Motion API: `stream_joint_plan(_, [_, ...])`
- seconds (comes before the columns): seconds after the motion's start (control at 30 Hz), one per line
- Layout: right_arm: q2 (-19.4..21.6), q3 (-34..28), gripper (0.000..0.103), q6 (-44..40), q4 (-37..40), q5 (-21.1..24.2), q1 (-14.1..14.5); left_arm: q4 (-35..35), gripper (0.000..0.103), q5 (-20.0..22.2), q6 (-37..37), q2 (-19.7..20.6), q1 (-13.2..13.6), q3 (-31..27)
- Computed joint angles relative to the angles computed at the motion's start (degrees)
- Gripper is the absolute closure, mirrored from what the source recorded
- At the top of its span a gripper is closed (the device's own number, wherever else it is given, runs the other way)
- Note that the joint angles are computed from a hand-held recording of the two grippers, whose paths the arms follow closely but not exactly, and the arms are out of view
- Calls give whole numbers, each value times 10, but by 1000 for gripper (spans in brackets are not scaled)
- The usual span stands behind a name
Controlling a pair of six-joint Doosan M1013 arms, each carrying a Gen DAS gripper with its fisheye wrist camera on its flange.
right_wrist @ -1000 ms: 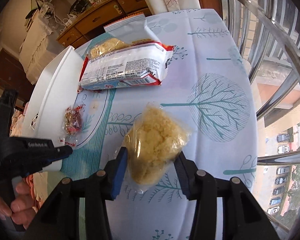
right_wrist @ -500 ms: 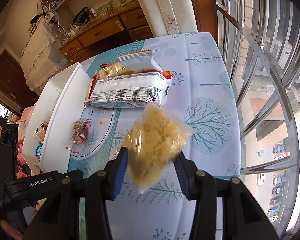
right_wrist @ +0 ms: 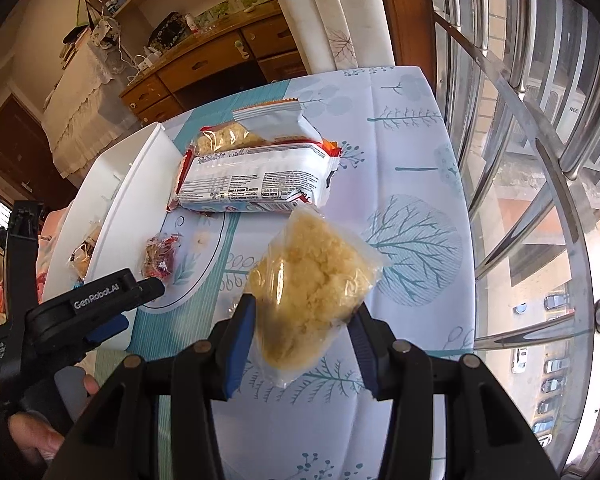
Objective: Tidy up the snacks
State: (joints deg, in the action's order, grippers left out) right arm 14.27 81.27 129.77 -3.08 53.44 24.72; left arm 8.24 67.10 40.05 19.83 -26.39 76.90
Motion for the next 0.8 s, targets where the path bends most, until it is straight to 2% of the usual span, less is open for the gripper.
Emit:
stream_joint_plan(0.2, [-4,6,57,3,6,-2,-4,75,30,45,-5,31,-19,-31])
stream_joint_plan(0.37, [-4,9,57,7,11,-1,-8,150,30,57,-2,49,-36,-50])
stream_joint_plan(0.8, [-7,14,57,10,16,-7,-13,187,29,87,18,93,-37,-96])
